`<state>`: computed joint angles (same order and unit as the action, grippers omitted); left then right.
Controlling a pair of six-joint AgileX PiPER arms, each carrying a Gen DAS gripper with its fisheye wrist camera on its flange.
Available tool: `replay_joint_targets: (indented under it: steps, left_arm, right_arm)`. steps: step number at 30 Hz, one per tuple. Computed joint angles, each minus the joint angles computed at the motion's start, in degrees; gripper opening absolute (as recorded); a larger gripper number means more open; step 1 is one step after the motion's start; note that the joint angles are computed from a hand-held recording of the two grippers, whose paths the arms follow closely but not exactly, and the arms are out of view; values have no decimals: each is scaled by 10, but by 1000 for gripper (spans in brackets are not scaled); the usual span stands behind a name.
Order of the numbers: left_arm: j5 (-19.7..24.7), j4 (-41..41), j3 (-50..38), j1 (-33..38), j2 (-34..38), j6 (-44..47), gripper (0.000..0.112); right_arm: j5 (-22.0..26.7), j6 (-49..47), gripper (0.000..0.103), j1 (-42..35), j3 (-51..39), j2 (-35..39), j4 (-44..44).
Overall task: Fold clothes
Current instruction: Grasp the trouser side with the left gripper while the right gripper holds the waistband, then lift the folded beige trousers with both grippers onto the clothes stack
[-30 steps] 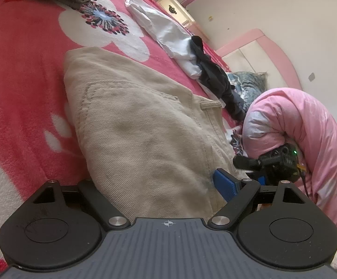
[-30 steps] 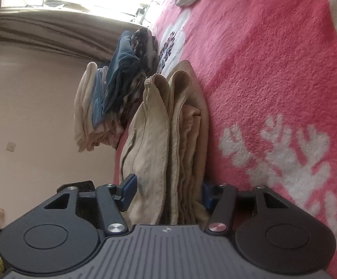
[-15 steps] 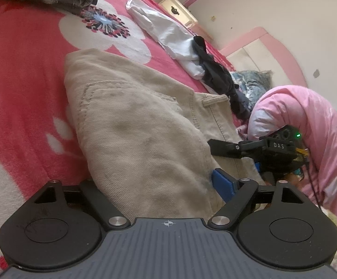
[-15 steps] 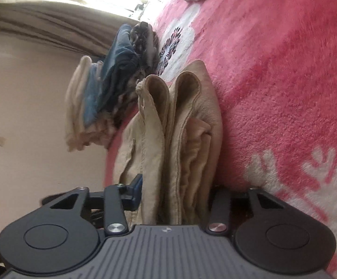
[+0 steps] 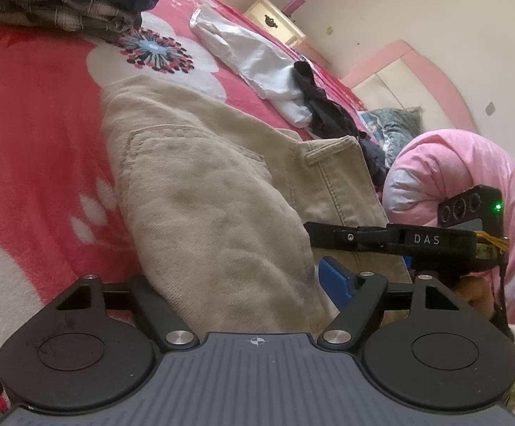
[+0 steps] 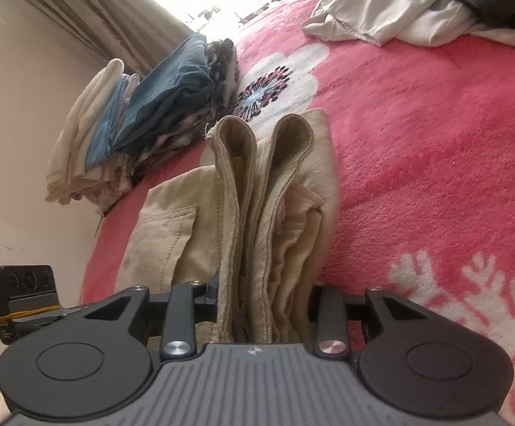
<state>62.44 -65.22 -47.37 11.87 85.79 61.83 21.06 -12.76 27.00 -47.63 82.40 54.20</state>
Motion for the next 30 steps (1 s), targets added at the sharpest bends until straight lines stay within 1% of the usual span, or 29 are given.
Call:
replay_joint_targets:
  steps: [4,9,14,18,20,24,26,30]
  left_arm:
    - [2,5,0,3,-20,-3,75]
    - [13,9,2,17,-38,-5,75]
    - [14,9,1,29,-60,-2,75]
    - [9,1,-16,40,-69,-7,74]
    - [8,-7,-30,50,-68,-6,74]
    - [0,-14,-75,66,-51,-13,73]
    - [-7,-8,-116,69,-33,-26,72]
    - [-21,-1,-231,74,22,-56,72]
  right_arm:
    - [-22,124,35,34,-13,-8,-113]
    - [-30,192,35,53,-10,-25,-166]
    - [-41,326,35,87,-25,-28,-291]
    - [-39,417,35,108,-58,-20,-392]
    - [-38,435,35,113,-82,-9,-418]
    - [-18,417,35,108,-161,37,-420]
    - [1,408,35,103,-215,69,-423]
    - [47,364,35,90,-366,158,-418]
